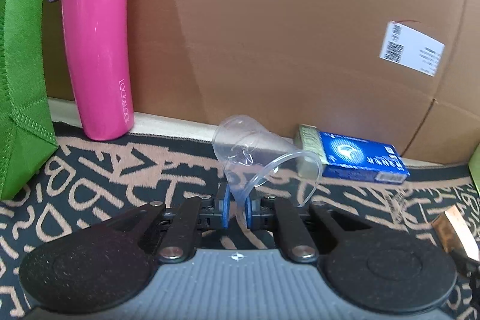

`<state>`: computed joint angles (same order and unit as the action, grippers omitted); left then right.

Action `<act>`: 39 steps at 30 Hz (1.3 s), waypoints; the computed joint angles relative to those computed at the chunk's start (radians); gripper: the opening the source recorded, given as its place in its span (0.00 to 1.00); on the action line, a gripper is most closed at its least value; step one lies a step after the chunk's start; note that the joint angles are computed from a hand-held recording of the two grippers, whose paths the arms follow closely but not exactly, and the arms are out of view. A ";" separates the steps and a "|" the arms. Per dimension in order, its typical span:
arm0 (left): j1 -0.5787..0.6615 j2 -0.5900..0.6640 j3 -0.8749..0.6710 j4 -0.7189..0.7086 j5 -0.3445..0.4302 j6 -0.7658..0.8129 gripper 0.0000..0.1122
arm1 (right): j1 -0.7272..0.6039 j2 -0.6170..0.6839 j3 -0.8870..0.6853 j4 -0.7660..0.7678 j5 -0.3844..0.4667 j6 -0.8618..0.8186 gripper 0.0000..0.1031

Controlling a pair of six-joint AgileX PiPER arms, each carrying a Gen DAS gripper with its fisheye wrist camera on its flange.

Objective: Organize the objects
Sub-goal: 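Grasp the gold-brown box with right gripper while left gripper grasps clear plastic cup, then carry gold-brown box and clear cup into the green shoebox and release both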

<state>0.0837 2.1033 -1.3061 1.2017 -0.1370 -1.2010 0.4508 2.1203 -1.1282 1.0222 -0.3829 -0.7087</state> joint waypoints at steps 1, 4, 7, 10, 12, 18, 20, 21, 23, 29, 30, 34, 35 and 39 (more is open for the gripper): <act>-0.008 -0.026 0.034 -0.058 0.003 0.055 0.07 | 0.003 -0.013 0.021 -0.022 -0.001 0.026 0.29; -0.018 -0.068 0.088 -0.078 -0.009 0.069 0.05 | 0.012 -0.061 0.087 -0.090 -0.002 0.104 0.29; -0.018 -0.117 0.149 -0.077 -0.043 0.082 0.05 | 0.021 -0.113 0.161 -0.176 -0.023 0.213 0.29; -0.019 -0.140 0.188 -0.072 -0.099 0.093 0.05 | 0.032 -0.167 0.254 -0.260 -0.073 0.327 0.29; -0.028 -0.170 0.227 -0.065 -0.134 0.095 0.05 | 0.027 -0.192 0.300 -0.313 -0.100 0.392 0.29; -0.088 -0.254 0.323 -0.089 -0.190 0.155 0.04 | 0.016 -0.287 0.452 -0.409 -0.191 0.536 0.29; -0.114 -0.278 0.344 -0.087 -0.200 0.164 0.04 | 0.011 -0.318 0.499 -0.430 -0.221 0.568 0.29; -0.129 -0.293 0.354 -0.078 -0.203 0.157 0.04 | 0.006 -0.336 0.524 -0.442 -0.238 0.585 0.29; -0.160 -0.321 0.368 -0.058 -0.209 0.141 0.04 | 0.001 -0.368 0.569 -0.453 -0.269 0.608 0.29; -0.280 -0.371 0.357 -0.026 -0.210 0.106 0.04 | -0.041 -0.473 0.693 -0.473 -0.343 0.645 0.29; -0.306 -0.374 0.347 -0.026 -0.206 0.103 0.04 | -0.051 -0.491 0.709 -0.474 -0.351 0.644 0.29; -0.409 -0.358 0.276 -0.003 -0.176 0.070 0.04 | -0.112 -0.574 0.759 -0.475 -0.365 0.611 0.29; -0.435 -0.349 0.253 -0.006 -0.162 0.070 0.04 | -0.133 -0.595 0.769 -0.477 -0.364 0.598 0.29; -0.529 -0.281 0.123 0.091 -0.094 -0.047 0.04 | -0.232 -0.660 0.785 -0.495 -0.354 0.554 0.29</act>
<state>-0.4451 1.8224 -1.1832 1.2930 -0.2306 -1.2479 0.2184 1.4598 -0.3433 0.5272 -0.7368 -0.1546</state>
